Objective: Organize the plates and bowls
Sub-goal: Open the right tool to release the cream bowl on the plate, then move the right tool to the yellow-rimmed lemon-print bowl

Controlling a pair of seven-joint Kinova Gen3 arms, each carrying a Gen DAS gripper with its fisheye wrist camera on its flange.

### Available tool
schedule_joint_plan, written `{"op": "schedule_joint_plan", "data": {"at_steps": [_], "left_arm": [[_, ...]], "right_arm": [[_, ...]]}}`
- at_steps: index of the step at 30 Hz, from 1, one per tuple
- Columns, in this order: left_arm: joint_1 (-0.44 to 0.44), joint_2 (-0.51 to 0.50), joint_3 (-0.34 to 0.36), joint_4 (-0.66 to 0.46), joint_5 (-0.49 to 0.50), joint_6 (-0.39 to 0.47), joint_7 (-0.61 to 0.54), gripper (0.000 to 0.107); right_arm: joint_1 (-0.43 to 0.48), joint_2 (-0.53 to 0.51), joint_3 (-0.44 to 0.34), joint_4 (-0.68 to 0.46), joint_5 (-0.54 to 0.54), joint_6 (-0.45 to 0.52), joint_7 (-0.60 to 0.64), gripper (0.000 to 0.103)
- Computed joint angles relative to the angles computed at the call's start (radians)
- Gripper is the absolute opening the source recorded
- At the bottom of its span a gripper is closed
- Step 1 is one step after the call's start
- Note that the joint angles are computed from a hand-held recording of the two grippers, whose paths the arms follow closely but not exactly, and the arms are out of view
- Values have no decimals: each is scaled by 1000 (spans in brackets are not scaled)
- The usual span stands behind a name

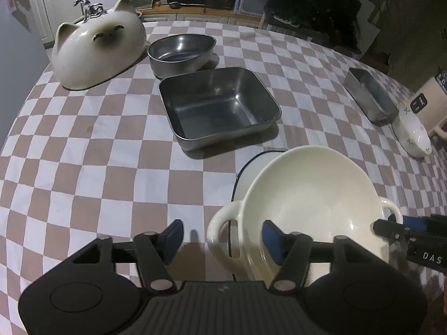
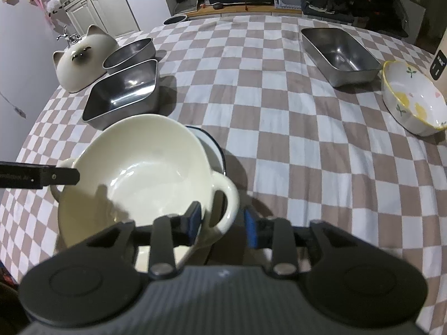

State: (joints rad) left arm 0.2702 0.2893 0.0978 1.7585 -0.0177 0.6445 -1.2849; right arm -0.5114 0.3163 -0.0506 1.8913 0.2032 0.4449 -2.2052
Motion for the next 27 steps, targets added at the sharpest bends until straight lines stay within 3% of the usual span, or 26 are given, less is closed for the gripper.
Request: {"op": "schedule_joint_plan", "data": {"at_steps": [5,9,13,18,27], "left_arm": [[1,0,3,1,-3,1,-10,84],[0,-3,8,4,3,5,-23,96],[11,-3,5,6,-6,8,-19,103],[35,-10,-3,13,-42,9,9,103],[76,-31,-15,19,-106,0,97,103]], "right_arm": [[-6,6,5,-12,10,35,-16,67],[5,0,-8,3,3,16,7,78],[-35,-15,28,35,57,-28,-40,102],[-13,-21,14,42,44,-32,-41,103],[-56,-42,44,58,112,-30,-124,103]]}}
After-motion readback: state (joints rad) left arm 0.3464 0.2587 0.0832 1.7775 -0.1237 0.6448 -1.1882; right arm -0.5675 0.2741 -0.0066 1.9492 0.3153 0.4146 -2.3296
